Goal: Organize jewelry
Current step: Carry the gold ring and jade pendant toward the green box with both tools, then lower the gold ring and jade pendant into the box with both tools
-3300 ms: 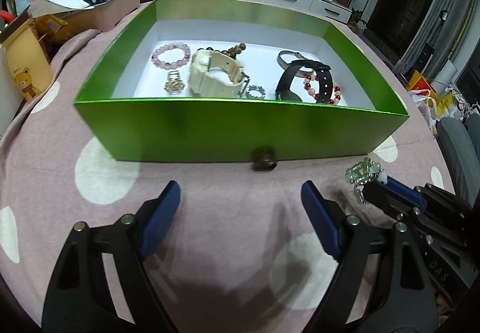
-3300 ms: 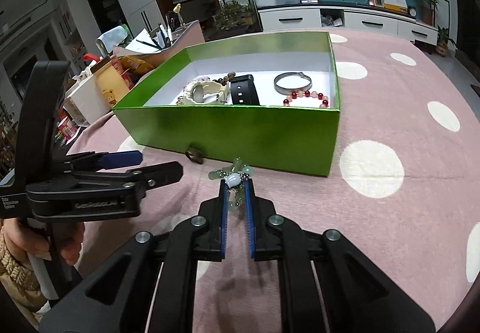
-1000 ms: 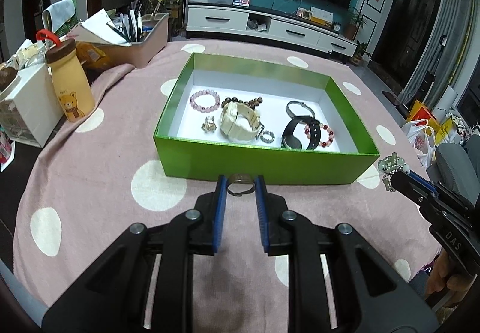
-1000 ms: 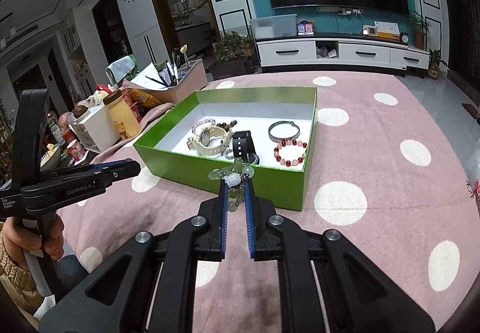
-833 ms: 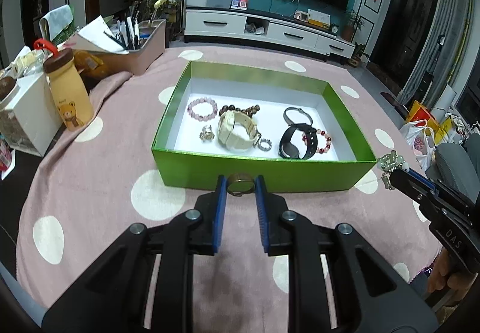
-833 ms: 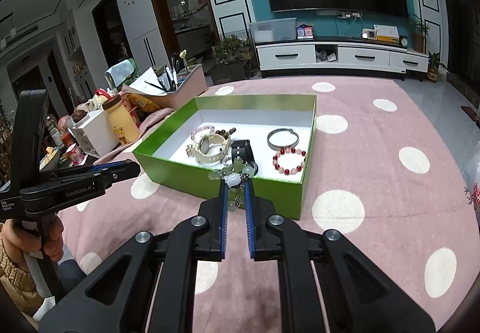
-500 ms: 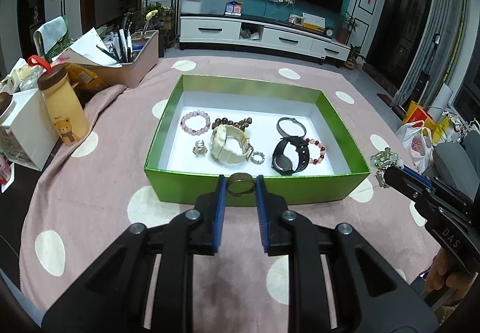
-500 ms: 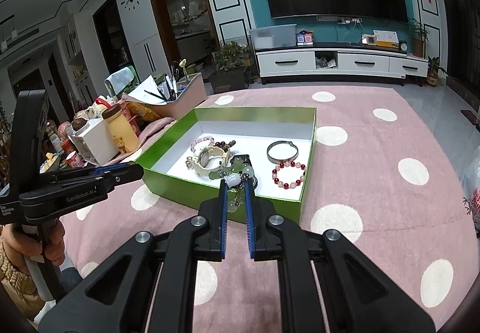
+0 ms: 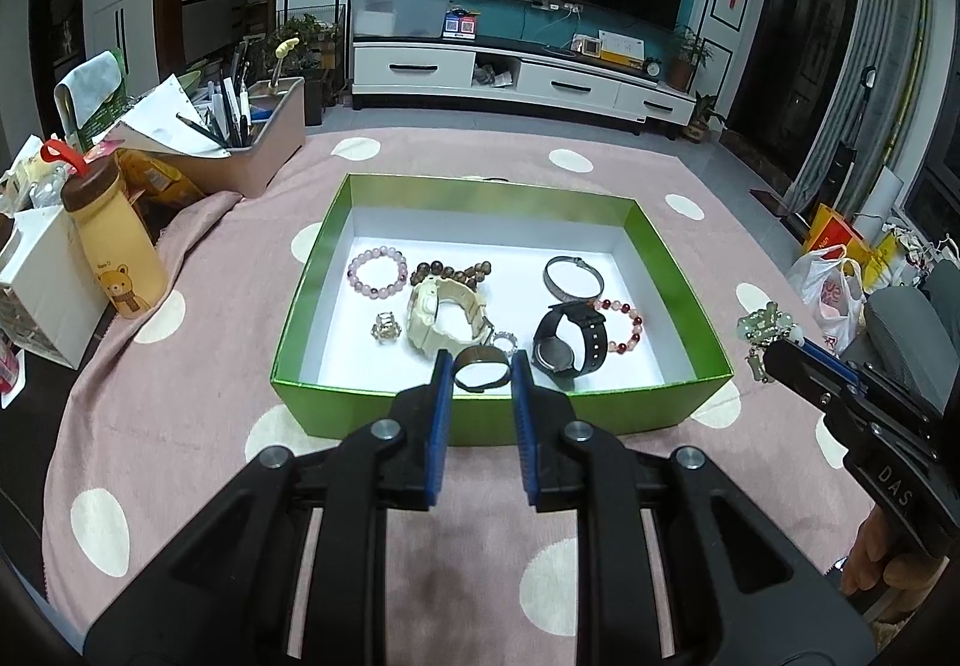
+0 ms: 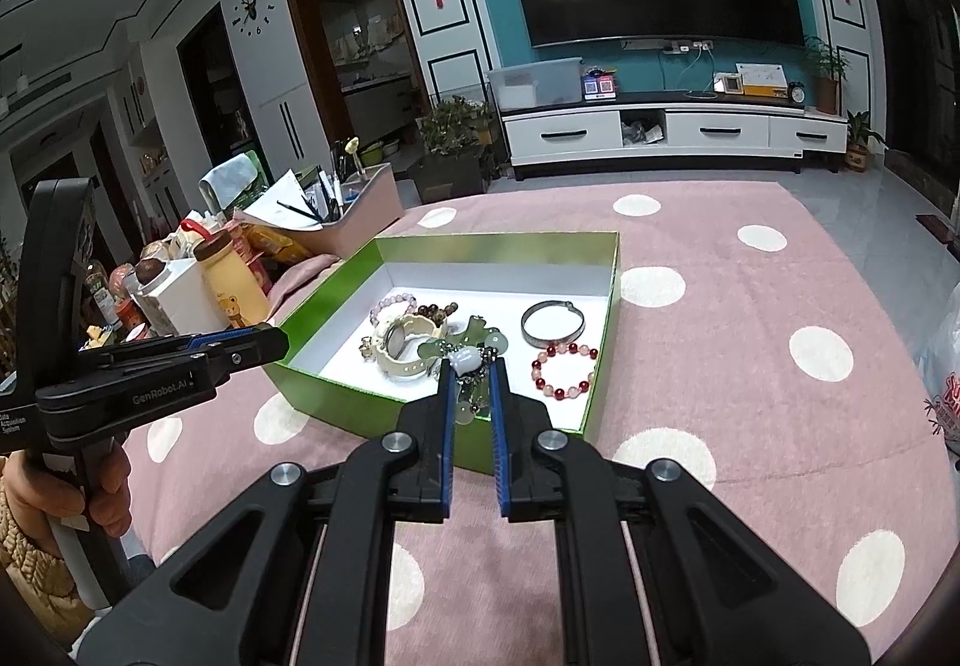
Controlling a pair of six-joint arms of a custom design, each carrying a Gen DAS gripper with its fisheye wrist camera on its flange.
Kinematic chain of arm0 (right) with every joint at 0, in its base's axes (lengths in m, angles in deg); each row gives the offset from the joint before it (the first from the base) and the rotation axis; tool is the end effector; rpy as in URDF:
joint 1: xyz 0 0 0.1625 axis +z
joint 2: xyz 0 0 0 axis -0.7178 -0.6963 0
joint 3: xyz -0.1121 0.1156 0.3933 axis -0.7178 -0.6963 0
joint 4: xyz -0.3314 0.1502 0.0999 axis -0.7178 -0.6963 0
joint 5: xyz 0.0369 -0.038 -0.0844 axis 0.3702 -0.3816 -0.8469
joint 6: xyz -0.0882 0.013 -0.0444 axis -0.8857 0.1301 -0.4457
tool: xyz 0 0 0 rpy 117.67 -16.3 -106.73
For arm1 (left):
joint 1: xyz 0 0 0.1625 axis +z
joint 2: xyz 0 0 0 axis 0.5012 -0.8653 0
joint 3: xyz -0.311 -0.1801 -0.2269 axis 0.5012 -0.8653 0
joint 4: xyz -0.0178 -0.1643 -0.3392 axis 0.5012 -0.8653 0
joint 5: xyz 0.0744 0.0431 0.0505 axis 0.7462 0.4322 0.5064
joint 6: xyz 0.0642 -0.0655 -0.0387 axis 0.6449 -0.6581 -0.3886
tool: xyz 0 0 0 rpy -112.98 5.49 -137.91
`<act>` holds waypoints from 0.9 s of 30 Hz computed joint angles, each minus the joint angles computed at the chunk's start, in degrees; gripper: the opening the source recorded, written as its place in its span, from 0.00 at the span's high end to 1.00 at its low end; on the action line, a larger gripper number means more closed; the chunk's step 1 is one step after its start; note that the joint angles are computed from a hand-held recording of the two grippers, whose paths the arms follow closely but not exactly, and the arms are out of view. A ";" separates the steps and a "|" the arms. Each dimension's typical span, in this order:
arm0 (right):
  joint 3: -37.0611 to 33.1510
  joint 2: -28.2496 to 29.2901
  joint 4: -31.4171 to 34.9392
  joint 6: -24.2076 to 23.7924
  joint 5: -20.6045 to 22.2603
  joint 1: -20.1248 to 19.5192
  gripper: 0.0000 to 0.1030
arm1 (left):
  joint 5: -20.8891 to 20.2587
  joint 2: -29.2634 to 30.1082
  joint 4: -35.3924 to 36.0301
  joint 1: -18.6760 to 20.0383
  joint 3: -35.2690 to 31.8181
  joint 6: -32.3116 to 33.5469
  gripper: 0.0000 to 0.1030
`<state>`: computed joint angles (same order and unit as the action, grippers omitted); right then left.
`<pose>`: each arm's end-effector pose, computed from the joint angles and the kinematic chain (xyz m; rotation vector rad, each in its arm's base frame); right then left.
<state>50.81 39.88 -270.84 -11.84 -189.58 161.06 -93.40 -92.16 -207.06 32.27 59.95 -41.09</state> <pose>0.3092 -0.5027 0.0670 0.2594 -2.2364 1.3080 -0.1292 -0.6188 0.2634 0.9840 2.4922 -0.7166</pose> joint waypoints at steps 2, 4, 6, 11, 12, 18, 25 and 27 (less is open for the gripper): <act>-0.08 0.01 -0.15 -0.22 0.31 -0.17 0.90 | 0.41 0.30 -0.11 -0.19 -0.30 -0.03 0.82; -0.18 0.03 -0.25 -0.61 0.52 -0.34 0.90 | 0.67 0.65 -0.31 -0.33 -0.65 0.08 0.82; -0.36 0.03 -0.40 -1.03 0.58 -0.44 0.90 | 0.93 0.92 -0.51 -0.51 -0.81 0.16 0.82; -0.91 -0.17 -0.88 -2.12 0.91 -0.79 0.90 | 1.38 1.99 -0.72 -1.11 -1.44 0.92 0.82; -1.09 -0.23 -0.91 -2.37 0.97 -0.91 0.90 | 1.47 2.32 -0.71 -1.26 -1.66 1.09 0.82; -1.96 -0.61 -0.52 -3.11 1.01 -1.70 0.90 | 1.91 4.35 -0.88 -1.86 -3.34 1.98 0.82; -3.83 -0.64 1.09 -3.54 0.20 -2.80 0.90 | 1.86 7.19 -0.10 -2.15 -6.50 2.76 0.82; -4.25 -0.64 1.60 -3.40 -0.08 -3.00 0.90 | 1.85 8.02 0.60 -2.15 -7.55 2.67 0.82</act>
<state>46.56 39.23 -269.24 -15.24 -189.67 158.06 -91.55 -84.13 -206.46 30.12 52.40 -38.42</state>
